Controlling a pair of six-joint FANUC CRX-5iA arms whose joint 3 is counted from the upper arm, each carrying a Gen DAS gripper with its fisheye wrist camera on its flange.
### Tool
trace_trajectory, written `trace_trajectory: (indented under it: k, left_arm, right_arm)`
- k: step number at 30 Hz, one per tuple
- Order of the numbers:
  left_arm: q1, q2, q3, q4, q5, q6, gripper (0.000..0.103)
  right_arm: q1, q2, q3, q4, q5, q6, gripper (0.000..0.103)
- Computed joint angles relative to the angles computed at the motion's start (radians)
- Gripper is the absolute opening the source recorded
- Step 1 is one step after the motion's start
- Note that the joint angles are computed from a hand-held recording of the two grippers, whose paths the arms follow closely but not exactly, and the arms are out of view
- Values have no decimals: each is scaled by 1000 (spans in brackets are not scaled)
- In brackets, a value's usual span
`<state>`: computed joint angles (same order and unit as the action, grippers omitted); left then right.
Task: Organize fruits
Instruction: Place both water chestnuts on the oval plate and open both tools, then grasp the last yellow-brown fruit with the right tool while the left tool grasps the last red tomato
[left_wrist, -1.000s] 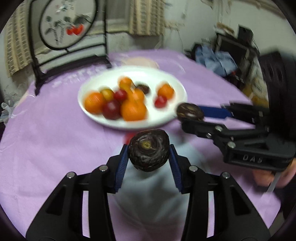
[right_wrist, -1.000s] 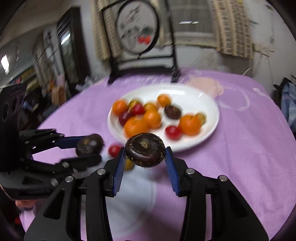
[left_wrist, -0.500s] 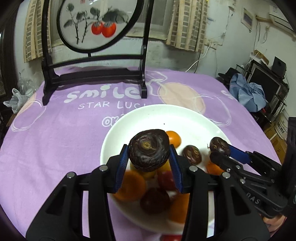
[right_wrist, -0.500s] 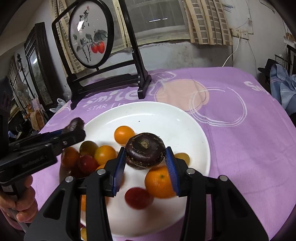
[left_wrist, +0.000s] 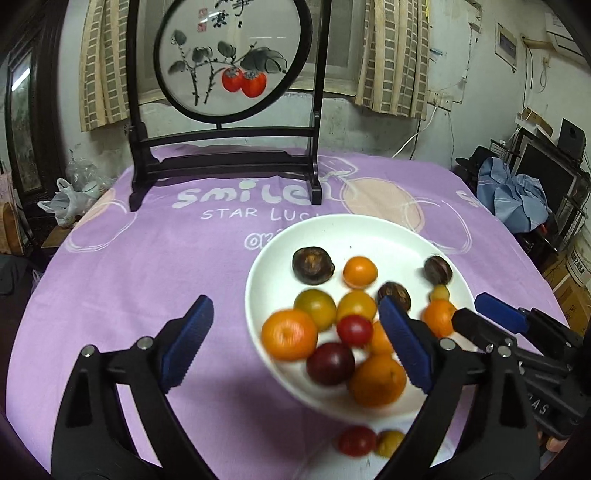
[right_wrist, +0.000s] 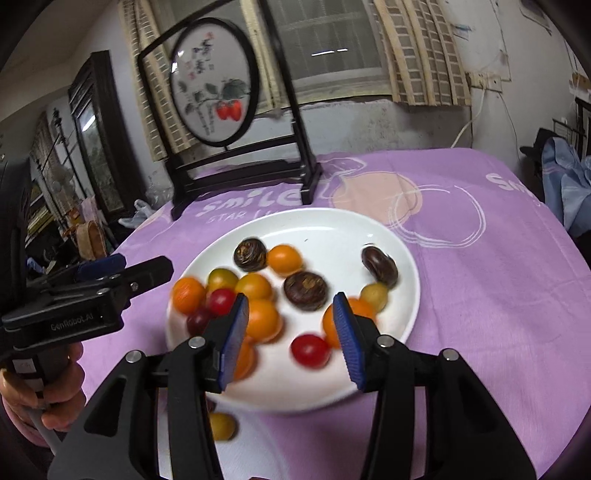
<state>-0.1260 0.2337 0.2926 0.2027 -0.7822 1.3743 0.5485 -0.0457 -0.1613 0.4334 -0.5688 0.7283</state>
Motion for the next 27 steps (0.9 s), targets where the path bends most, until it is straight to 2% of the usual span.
trace_trajectory:
  k: [4,10,12,15,19,22,27]
  left_arm:
    - [12,-78,-111,10,32,-33,96]
    - [20,-153,-206,-70,72,-16,98]
    - [18,-158,-203,-104,63,-1,98]
    - [20,-168,-204,-142,66,18,99]
    - [46,-176,-207,-137,57,36,101]
    - [58,-171,-199,-133,42,60,101]
    - [67,-165,-199,-106,24,50,101]
  right_arm:
    - [44,-47,-55,34,6,-5,55]
    - [94,-70,-64,-12,-31,102,55]
    - [106,-71,-58,-27,-43,149,55]
    - [111,-64,-14,-127,-92,287,55]
    - [103,-36,59,-282,-194,463,55]
    - [121,-17,65,-274,-231,498,55]
    - [144,1,50,-238,-235,493,55]
